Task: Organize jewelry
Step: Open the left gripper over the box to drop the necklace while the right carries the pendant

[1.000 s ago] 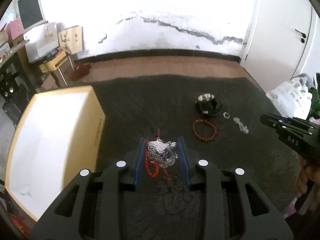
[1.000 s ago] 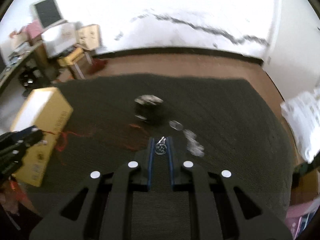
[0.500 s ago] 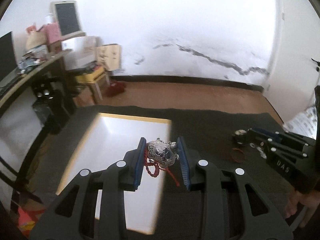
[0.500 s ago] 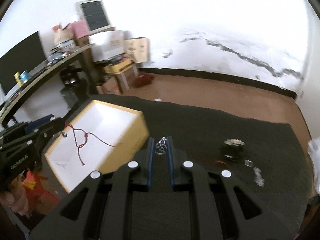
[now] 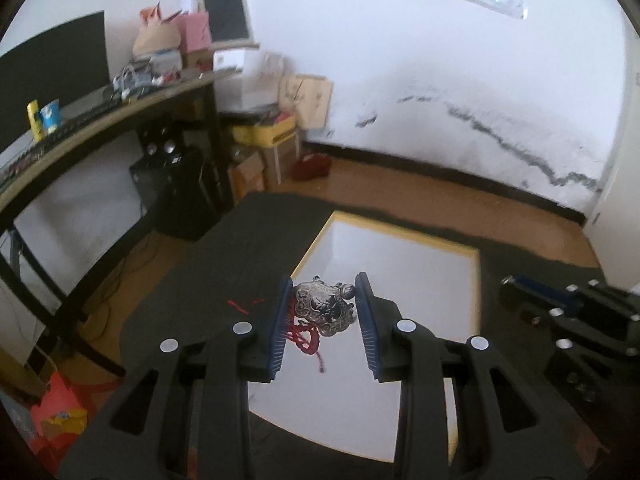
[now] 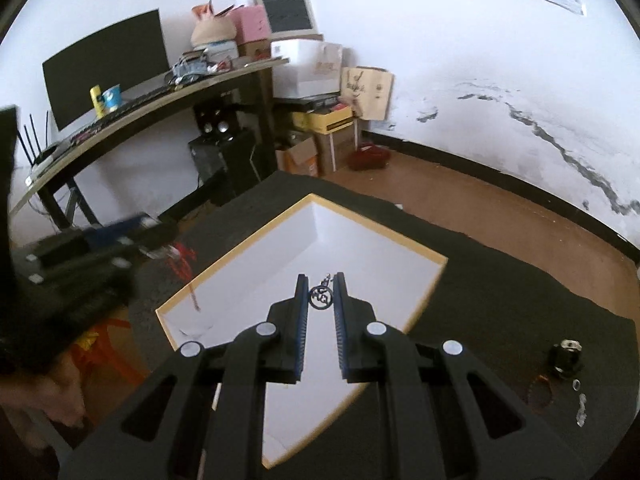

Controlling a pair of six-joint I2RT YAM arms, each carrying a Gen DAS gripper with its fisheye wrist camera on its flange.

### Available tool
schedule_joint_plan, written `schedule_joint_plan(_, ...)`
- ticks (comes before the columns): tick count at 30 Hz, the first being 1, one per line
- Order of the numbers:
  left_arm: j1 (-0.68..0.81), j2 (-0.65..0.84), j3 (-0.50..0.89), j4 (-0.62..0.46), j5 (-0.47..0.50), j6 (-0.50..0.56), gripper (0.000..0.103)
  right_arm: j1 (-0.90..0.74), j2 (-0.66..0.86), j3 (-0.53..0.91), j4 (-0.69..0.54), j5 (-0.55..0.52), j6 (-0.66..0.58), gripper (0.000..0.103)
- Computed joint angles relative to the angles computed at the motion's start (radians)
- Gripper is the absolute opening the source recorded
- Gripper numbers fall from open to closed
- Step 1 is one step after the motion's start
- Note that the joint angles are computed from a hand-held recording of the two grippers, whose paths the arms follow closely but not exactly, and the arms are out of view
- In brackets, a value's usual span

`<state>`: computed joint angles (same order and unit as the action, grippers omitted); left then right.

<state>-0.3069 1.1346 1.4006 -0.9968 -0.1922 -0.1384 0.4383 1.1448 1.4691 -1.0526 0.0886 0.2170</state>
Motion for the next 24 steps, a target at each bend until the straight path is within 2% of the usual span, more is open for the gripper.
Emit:
schedule_joint_plan(4, 0.061, 0.040, -0.129, 0.065, 0.073, -0.023, 0.032, 0.017, 0.015, -0.078, 0.056, 0.003, -0.001, 0.013)
schedule_joint_plan(9, 0.077, 0.150, -0.209, 0.126, 0.093, -0.033, 0.032, 0.009, 0.004, -0.198, 0.120, -0.008, -0.007, 0.013)
schedule_joint_plan(11, 0.072, 0.181, -0.224, 0.145, 0.067, -0.023, 0.032, 0.001, -0.003, -0.239, 0.136, -0.015, -0.004, 0.013)
schedule_joint_plan(14, 0.086, 0.209, -0.233, 0.151, 0.088, -0.018, 0.032, -0.007, -0.015, -0.278, 0.150, -0.026, 0.000, 0.013)
schedule_joint_plan(24, 0.105, 0.222, -0.256, 0.159, 0.111, 0.003, 0.032, -0.016, -0.040, -0.287, 0.147, -0.042, 0.006, 0.013)
